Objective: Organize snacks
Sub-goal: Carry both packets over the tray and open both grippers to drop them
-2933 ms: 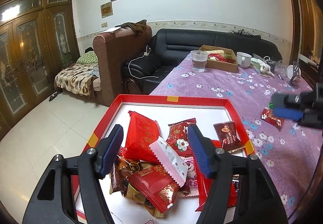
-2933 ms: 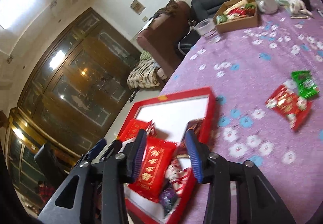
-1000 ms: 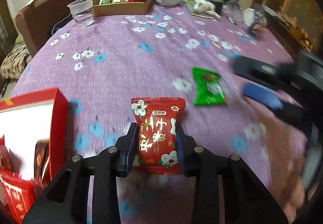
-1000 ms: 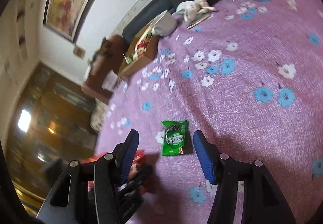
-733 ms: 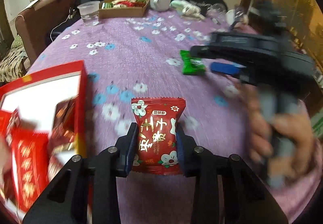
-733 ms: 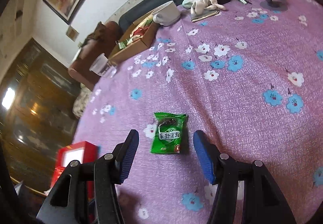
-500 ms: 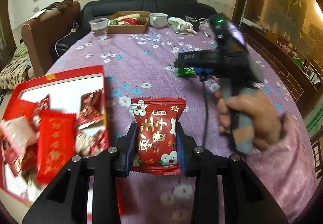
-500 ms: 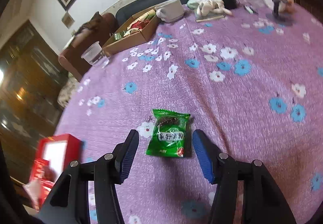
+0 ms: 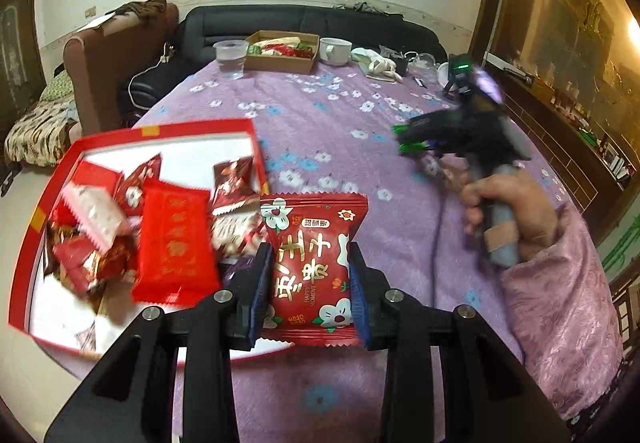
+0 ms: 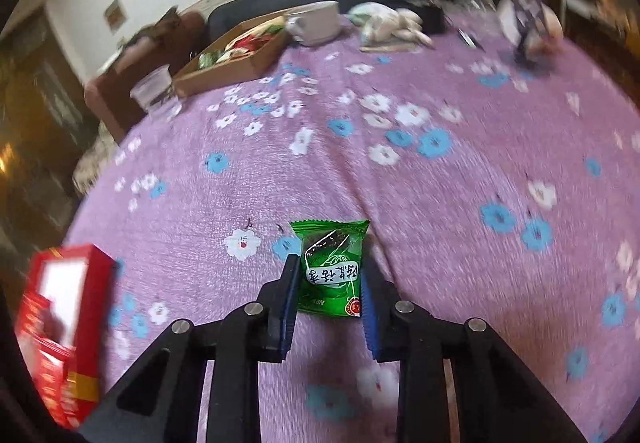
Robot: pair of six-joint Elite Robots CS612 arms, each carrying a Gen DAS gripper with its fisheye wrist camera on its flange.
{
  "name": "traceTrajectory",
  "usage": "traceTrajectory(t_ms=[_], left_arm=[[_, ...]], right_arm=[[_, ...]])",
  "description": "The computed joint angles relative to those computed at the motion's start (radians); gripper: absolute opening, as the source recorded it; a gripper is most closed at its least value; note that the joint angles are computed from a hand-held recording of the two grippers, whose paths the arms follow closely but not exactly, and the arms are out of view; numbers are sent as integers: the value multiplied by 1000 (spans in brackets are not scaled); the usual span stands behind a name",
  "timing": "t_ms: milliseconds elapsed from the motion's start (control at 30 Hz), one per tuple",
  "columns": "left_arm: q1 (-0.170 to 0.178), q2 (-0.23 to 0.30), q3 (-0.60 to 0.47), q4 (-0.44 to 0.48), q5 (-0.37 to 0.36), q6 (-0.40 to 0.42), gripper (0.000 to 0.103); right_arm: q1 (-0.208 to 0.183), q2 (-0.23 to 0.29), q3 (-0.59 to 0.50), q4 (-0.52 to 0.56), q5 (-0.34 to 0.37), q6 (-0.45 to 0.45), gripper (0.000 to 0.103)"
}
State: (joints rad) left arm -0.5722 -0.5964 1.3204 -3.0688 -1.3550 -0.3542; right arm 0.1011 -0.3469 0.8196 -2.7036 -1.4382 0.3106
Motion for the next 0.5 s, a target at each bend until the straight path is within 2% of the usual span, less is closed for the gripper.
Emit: traceTrajectory(t_ms=[167,267,367,500], left_arm=[[6,-7,24,-29,-28,-9,33],[5,-8,32,-64,-24,2,33],[1,-9,39,-94,-5,9,33],[-1,-14,56,-128,44,9,33]], right_arm=[[-28,-94,192,-185,116,91,28],[-48,-139,297,-308,270,127,28],[-45,-168,357,-402,331,113,28],[-36,-168,376,-520,429,118,28]])
